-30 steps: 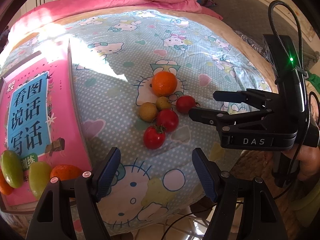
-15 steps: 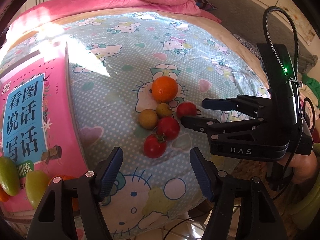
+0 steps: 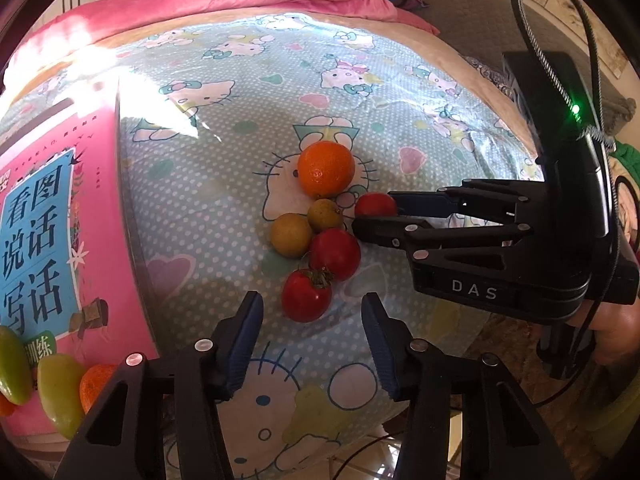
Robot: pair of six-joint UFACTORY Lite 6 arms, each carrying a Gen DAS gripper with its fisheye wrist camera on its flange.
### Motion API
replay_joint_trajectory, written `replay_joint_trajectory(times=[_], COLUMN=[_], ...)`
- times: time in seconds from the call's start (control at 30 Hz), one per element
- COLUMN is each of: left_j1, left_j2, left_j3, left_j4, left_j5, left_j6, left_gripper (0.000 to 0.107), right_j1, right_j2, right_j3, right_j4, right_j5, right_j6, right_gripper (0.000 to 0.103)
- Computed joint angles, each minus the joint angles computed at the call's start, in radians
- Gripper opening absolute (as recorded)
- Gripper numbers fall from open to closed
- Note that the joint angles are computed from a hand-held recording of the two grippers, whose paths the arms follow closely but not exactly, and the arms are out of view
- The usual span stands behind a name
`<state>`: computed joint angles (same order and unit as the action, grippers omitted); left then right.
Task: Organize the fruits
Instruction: 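Lower both tools toward the red tomatoes in the pile, then close the left tool on a red tomato while the right tool grasps another red tomato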
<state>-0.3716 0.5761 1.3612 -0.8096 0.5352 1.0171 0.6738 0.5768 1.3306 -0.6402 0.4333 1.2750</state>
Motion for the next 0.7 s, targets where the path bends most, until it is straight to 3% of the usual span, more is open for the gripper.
replay_joint_trajectory(times=[0.3,0.4,0.7], left_j1=[-0.029,-0.033,-0.031], left_j2=[-0.006,0.008,0.035], left_j3=[-0.017,-0.003,0.026], left_j4=[0.014,0.023,0.041], left_j5=[-0.051,-0.047,-0.052], left_j6=[0.011,0.001,-0.031], left_gripper=[0.051,0.042,0.029], right_j1=[-0.001,-0.004,-0.017], right_j2=[0.007,-0.005,-0.038], right_j3=[0.014,-0.001,-0.045], right_j4=[0.028,0.03,0.049], right_j5=[-0.001,-0.016,-0.059], right_j6=[-0.025,-0.017,0.0], right_gripper=[0.037,0.036,0.036])
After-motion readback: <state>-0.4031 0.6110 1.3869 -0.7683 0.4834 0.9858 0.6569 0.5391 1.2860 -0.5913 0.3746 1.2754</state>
